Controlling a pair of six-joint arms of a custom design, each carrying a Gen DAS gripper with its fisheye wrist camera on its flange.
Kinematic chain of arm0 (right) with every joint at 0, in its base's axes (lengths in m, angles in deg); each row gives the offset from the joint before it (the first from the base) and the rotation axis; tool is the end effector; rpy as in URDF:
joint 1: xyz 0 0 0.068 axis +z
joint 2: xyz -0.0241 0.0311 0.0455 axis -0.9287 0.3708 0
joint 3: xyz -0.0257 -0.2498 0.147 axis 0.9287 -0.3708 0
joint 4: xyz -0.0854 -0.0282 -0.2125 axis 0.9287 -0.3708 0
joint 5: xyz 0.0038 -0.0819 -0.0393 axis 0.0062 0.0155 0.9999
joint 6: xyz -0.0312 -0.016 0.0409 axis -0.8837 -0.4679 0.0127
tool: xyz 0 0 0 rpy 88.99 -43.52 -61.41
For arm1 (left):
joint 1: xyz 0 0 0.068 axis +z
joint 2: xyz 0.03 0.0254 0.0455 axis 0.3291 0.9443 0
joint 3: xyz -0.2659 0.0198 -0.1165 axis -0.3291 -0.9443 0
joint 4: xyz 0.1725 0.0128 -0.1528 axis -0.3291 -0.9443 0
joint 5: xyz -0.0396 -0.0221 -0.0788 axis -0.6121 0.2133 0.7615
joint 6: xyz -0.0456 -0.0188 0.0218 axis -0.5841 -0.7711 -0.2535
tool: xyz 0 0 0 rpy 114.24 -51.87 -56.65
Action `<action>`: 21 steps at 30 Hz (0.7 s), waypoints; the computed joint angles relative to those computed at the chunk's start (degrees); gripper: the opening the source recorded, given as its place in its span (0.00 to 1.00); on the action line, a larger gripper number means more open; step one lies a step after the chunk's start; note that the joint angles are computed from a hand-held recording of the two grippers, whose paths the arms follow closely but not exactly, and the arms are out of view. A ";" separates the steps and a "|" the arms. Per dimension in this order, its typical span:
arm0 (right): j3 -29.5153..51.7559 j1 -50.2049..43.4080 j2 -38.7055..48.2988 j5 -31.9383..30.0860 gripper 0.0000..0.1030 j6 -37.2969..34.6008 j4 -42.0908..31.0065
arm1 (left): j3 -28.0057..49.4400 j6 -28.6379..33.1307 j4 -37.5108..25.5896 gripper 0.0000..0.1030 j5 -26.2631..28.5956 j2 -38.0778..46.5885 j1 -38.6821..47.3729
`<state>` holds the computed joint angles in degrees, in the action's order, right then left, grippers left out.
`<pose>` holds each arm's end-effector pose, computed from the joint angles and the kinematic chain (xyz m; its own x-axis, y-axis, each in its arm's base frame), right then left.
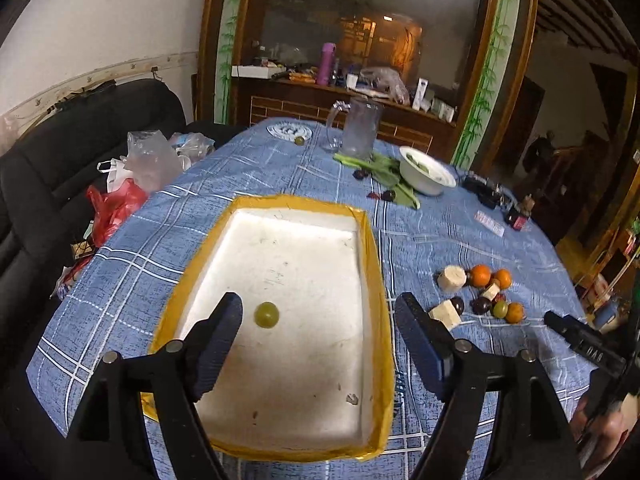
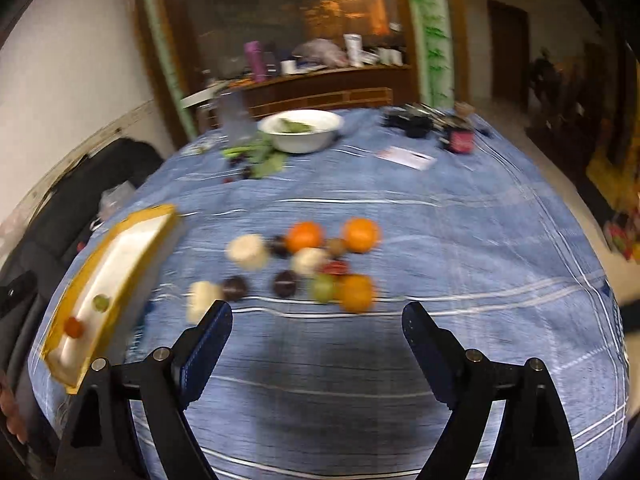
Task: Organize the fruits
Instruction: 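Withdraw both open grippers from the tray toward the fruit cluster, then grasp the cream cube with the left gripper while the right gripper grasps an orange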
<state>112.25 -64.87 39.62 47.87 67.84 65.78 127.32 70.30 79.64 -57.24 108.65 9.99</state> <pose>0.1937 0.0068 0.1883 -0.6177 0.3154 -0.7204 0.2748 0.9449 0.1781 0.2687 -0.0497 0.2289 -0.6668 0.0496 -0.7436 0.2447 0.9571 -0.1555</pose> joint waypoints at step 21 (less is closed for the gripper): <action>5.82 -14.12 21.23 -14.90 0.62 -11.48 6.22 | 17.97 2.35 -0.25 0.75 -7.13 29.70 -23.88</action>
